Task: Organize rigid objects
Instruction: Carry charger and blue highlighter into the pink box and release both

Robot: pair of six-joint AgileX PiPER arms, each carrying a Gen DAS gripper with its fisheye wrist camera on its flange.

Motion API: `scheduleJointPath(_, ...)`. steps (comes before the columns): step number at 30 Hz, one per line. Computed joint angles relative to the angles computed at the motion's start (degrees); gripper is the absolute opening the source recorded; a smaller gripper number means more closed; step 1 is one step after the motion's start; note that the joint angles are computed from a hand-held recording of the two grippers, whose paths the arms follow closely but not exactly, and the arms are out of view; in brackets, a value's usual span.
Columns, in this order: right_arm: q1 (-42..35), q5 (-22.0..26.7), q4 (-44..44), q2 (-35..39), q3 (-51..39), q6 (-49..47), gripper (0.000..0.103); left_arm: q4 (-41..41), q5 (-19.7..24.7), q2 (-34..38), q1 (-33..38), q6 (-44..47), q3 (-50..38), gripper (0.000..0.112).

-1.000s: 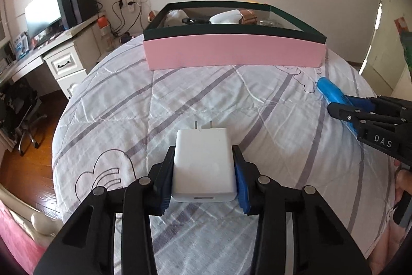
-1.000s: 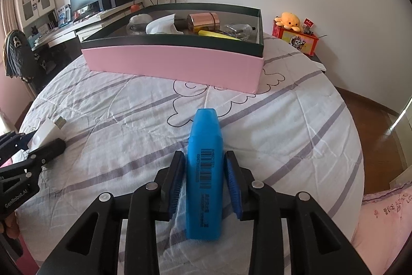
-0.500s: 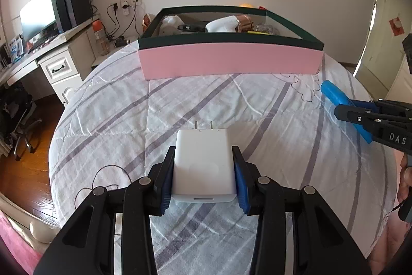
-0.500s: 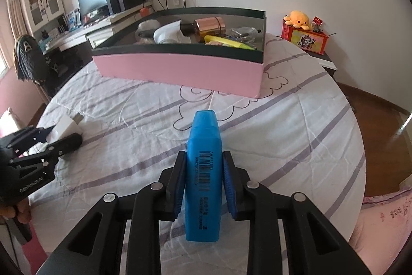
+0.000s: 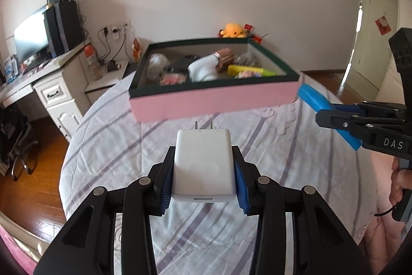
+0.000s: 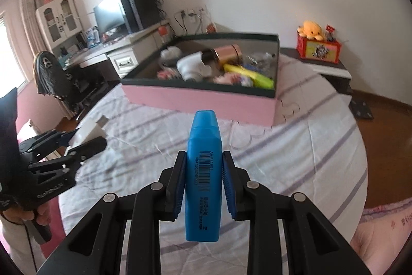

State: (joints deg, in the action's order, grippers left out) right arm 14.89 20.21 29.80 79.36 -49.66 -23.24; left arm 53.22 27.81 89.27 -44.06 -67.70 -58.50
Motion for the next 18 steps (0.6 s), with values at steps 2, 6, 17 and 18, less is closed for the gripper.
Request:
scheduleJointPath(2, 0.0, 0.8, 0.4, -0.7, -1.1, -1.0, 0.027, -3.6, -1.1, 0.1, 0.9, 5.0, -2.2, 0.040)
scheduleJointPath(6, -0.6, 3.4, 0.1, -0.4, -5.6, -2.5, 0.027, -5.1, 0.1, 1.7, 1.9, 9.6, -7.4, 0.040)
scheduleJointPath(17, -3.3, 12.6, -9.7, 13.3, -32.0, 1.3, 0.027, -28.8, 7.4, 19.9, 11.6, 43.2, -41.5, 0.040)
scheduleJointPath(18, -3.5, 13.8, -10.1, 15.5, -35.1, 1.6, 0.027, -30.9, 9.3, 22.3, 12.3, 46.1, -45.7, 0.040)
